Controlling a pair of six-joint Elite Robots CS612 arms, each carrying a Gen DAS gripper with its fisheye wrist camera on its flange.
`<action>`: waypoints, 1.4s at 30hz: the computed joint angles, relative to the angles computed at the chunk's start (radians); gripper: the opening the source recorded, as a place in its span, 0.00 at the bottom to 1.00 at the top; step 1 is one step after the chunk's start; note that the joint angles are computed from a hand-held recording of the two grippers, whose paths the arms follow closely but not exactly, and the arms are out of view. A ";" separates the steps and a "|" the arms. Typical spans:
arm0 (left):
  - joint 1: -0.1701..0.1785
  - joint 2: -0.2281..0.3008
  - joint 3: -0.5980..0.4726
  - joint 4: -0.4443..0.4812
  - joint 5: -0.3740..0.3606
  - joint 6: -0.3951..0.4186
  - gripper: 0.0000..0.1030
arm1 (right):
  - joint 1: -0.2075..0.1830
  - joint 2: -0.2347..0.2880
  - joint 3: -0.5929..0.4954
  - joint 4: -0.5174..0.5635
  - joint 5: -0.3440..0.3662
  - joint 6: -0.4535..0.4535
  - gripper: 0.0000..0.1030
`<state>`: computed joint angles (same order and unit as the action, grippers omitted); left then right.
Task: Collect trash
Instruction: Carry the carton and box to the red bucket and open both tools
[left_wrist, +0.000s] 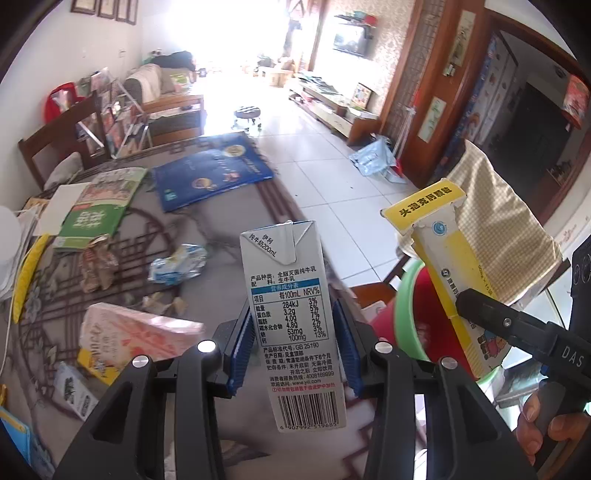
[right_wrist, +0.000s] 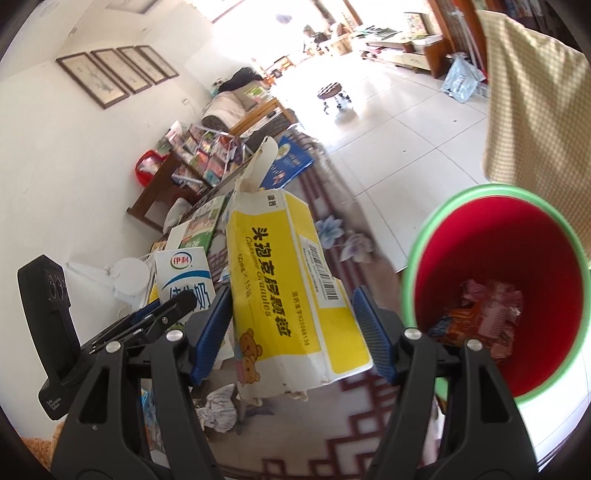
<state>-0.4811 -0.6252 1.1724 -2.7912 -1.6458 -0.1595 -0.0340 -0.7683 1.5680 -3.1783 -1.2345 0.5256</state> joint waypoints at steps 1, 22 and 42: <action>-0.005 0.003 -0.006 0.006 -0.006 0.005 0.38 | -0.006 -0.005 0.012 -0.009 -0.006 0.007 0.63; -0.094 0.076 -0.155 0.177 -0.196 0.173 0.38 | -0.115 -0.091 0.222 -0.130 -0.159 0.167 0.64; -0.067 0.059 -0.105 0.087 -0.171 0.093 0.65 | -0.107 -0.091 0.218 -0.090 -0.169 0.197 0.73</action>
